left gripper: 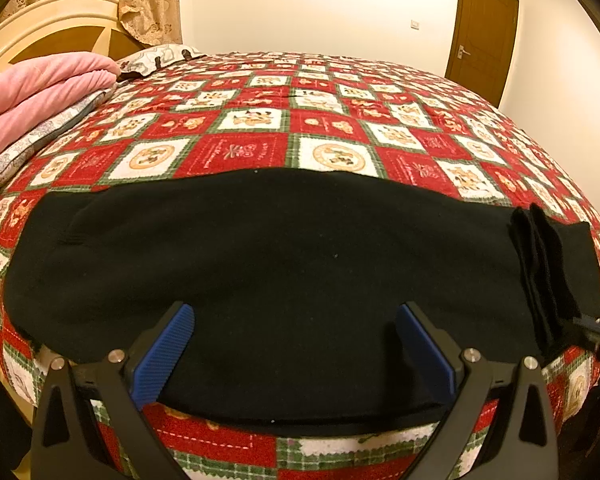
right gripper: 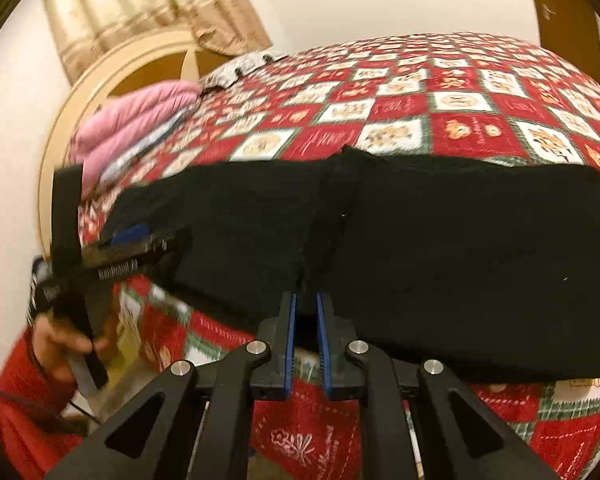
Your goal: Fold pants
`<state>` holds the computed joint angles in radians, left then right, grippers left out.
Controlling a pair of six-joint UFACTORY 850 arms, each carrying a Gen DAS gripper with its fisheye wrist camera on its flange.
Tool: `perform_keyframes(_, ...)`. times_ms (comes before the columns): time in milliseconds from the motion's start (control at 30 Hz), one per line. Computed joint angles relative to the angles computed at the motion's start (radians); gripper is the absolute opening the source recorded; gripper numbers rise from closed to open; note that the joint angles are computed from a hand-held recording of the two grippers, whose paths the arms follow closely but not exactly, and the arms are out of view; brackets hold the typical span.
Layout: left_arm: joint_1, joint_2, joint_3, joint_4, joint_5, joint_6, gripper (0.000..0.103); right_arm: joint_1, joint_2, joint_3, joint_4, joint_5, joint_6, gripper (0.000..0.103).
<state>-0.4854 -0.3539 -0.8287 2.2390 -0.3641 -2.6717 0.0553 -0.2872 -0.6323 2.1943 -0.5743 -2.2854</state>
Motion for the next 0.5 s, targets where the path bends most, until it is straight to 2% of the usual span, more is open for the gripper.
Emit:
perform_keyframes(33, -0.001, -0.002, -0.001, -0.006, 0.000, 0.006, 0.103, 0.018, -0.007, 0.001, 0.055, 0.029, -0.062, 0.011)
perform_keyframes(100, -0.005, -0.004, -0.004, -0.023, 0.001, 0.027, 0.103, 0.034, -0.013, 0.017, 0.169, 0.013, -0.189, 0.012)
perform_keyframes(133, -0.006, -0.003, -0.003, -0.026, 0.001, 0.033, 0.103, 0.035, -0.011, 0.018, 0.175, 0.010, -0.197, 0.016)
perform_keyframes(200, -0.007, 0.003, 0.001, -0.011, 0.001, 0.025, 0.103, 0.023, -0.001, 0.007, 0.060, 0.023, -0.092, 0.028)
perform_keyframes(233, -0.006, 0.010, 0.006, 0.014, 0.001, 0.002, 0.103, 0.005, 0.011, 0.004, -0.034, 0.006, -0.002, 0.038)
perform_keyframes(267, -0.005, 0.013, 0.007, 0.031, 0.002, -0.013, 0.103, -0.017, 0.024, 0.008, -0.092, -0.033, 0.051, 0.043)
perform_keyframes(333, -0.006, 0.029, 0.012, 0.120, 0.000, -0.085, 0.103, -0.089, 0.068, 0.036, -0.142, -0.160, 0.076, 0.044)
perform_keyframes(367, -0.009, 0.036, 0.011, 0.157, -0.002, -0.110, 0.103, -0.114, 0.090, 0.049, -0.119, -0.187, 0.052, 0.044)
perform_keyframes(400, -0.014, 0.039, 0.007, 0.176, -0.002, -0.120, 0.103, -0.137, 0.113, 0.059, -0.065, -0.190, 0.008, 0.044)
perform_keyframes(433, -0.019, 0.043, 0.002, 0.214, -0.002, -0.144, 0.103, -0.154, 0.133, 0.065, 0.012, -0.160, -0.045, 0.044)
perform_keyframes(500, -0.034, 0.046, -0.015, 0.307, -0.003, -0.210, 0.103, -0.188, 0.127, 0.028, 0.096, -0.054, -0.083, 0.040)
